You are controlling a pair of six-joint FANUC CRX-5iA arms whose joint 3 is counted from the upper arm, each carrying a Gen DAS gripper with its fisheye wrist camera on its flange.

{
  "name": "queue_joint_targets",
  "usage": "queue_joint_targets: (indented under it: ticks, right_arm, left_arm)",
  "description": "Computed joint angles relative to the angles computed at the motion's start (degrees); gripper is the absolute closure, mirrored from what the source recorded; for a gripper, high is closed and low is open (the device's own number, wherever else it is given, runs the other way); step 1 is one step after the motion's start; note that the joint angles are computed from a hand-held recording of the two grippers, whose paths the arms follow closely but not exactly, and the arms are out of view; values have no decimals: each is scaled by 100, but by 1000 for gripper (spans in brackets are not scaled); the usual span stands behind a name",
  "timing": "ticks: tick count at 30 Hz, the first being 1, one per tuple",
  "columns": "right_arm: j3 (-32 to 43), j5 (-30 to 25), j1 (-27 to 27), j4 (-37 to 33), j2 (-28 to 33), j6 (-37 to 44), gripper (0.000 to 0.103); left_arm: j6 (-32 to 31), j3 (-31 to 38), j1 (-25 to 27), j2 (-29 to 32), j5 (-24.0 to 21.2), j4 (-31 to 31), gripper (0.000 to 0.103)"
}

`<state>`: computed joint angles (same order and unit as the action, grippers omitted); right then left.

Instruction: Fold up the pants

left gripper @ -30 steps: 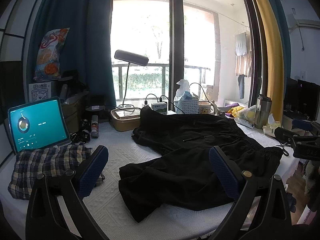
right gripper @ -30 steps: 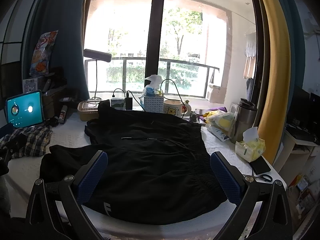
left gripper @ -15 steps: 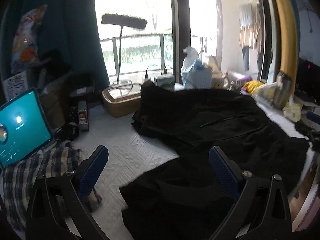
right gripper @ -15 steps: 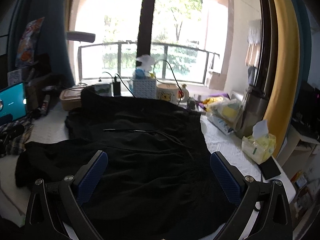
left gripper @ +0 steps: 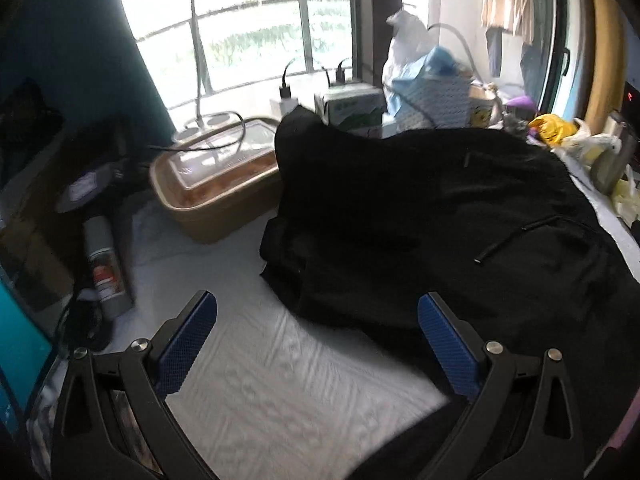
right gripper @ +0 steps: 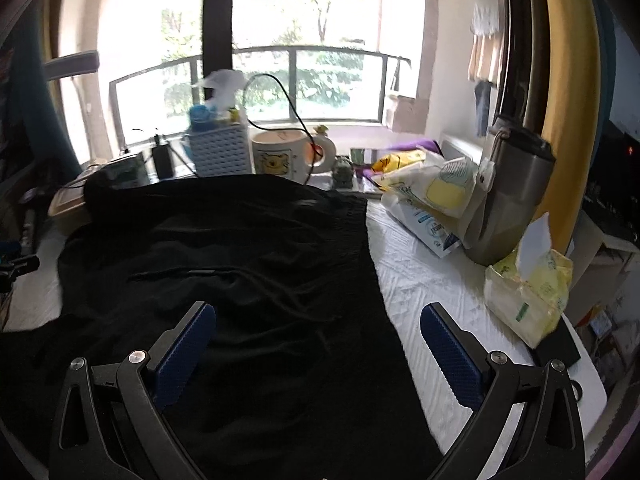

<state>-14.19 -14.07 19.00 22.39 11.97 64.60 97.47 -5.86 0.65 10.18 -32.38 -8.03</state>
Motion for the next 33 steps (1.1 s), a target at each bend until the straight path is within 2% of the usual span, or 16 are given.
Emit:
queue_joint_targets:
  ticks: [4,6,10,11,12,13,14,17,19,21,24,29,31,33]
  right_arm:
    - [892,-679,-76,-1105,451,890,0]
    - [1079,-824,-105,-1204,583,947,0]
    - [1278,-966,-122,-1259,745,968,0]
    - [1289,-990,-122,-1268,759,979,0]
    - [1315,-1018,-125,-1300,780,1013,0]
    - [1323,-1025,-127,-1321,790,1031,0]
    - [1323,-1029,-132,-1337,793,1042,0]
    - [1293,-987,-146,-1389,775,1075,0]
    - [1253,-955,-148,-1431,733,1118,0]
    - [1199,-917,-141,-1482,675,1178,0]
    - [1133,-850,-155,-1669,612,1408,0]
    - [1171,-1119,-200,-1702,728,1406,0]
    - [1187,-1168,-223,-1896,693,1652,0]
    - [1163,-1175,-229,-2003,630,1856,0]
  left_arm:
    - [-63,531,66,477,-295,-124,3]
    - [11,921,44,777,-624,-320,3]
    - [-512,1081,113,1035,-635,6,5]
    - [-855,997,173,1063,-542,294,21]
    - [-1062,983,212,1110,-568,479,50]
    - [-1218,933,265,1156,-586,694,58]
    - [-1366,683,348,1058,-304,1026,66]
    - [-1274,532,337,879,-352,943,99]
    - [-1362,327,337,710,-344,1061,99]
    - [-1090,113,219,426,-380,726,100]
    - [-931,-367,208,-29,-348,795,100]
    - [-541,-995,127,-779,-365,596,99]
    - [-277,-976,101,-780,-443,390,99]
    - [-254,-1010,155,-758,-520,464,96]
